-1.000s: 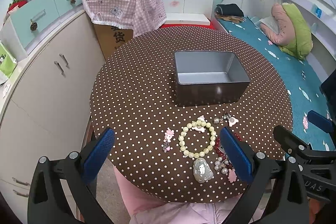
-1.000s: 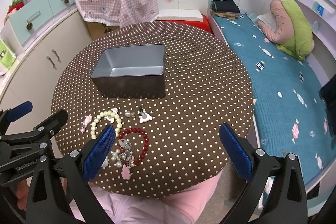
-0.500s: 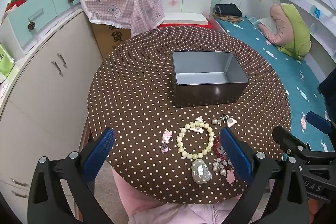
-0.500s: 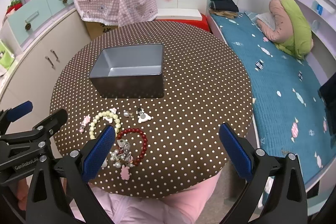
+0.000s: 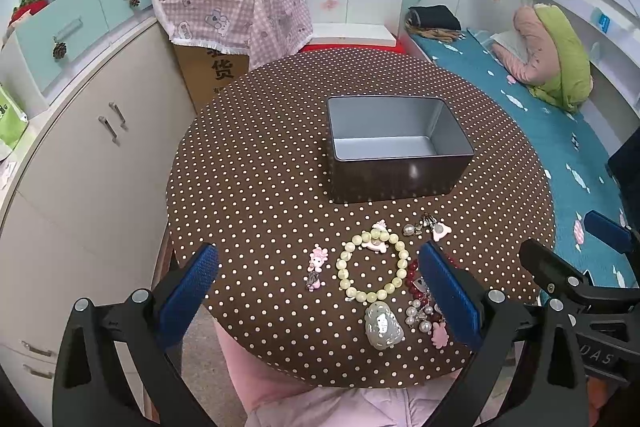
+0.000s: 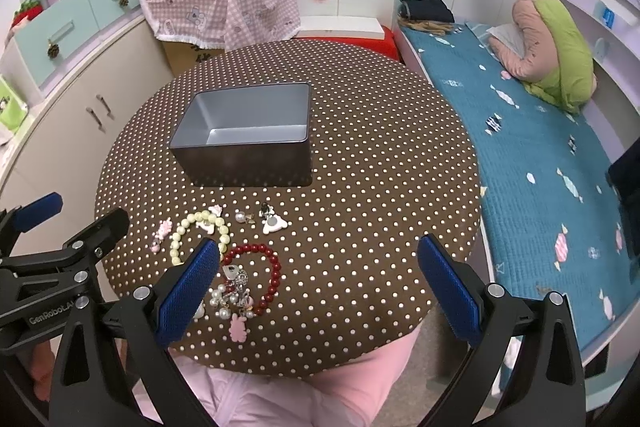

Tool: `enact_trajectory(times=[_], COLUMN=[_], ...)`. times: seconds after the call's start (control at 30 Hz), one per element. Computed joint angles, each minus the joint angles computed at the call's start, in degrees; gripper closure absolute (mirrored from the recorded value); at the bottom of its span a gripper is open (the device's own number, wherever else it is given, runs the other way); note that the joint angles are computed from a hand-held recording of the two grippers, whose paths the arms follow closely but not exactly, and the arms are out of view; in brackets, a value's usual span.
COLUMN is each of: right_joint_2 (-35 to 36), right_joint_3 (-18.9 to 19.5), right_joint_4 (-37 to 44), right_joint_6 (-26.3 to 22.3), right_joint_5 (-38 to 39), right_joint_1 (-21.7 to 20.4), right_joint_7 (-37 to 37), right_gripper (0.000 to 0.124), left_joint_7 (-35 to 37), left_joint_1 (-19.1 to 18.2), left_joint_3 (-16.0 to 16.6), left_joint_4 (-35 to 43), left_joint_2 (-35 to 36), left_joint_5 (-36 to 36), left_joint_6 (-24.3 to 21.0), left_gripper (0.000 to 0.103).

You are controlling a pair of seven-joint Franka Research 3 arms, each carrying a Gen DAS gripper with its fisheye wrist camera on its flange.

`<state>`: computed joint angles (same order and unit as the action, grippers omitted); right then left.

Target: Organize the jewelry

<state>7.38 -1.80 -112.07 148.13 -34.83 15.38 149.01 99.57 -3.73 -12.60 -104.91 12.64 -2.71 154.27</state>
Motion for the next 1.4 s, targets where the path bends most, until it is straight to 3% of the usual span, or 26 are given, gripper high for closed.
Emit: enact_trajectory(times=[0.97,1.4], right_joint_2=[0.18,4.99], right_joint_3=[0.13,-0.62], right_joint_4=[-0.08,4.44], right_joint_6=[0.50,-1.62], right_joint_5=[2.59,8.44], right_joint_1=[-0.39,0.68], right_joint_7=[-2.57,-7.28], right_gripper=[0.028,0.028], left_joint_7=[0.60,0.40], left_joint_1=[0.33,1.03], left_joint_3=[-0.12,0.24], left_joint_4=[0.71,4.74], left_joint_2=[0.64,3.85], left_joint_5=[-0.84,-1.27], left_joint_6=[-1.65,-7.12], left_gripper=[0.007,0.007])
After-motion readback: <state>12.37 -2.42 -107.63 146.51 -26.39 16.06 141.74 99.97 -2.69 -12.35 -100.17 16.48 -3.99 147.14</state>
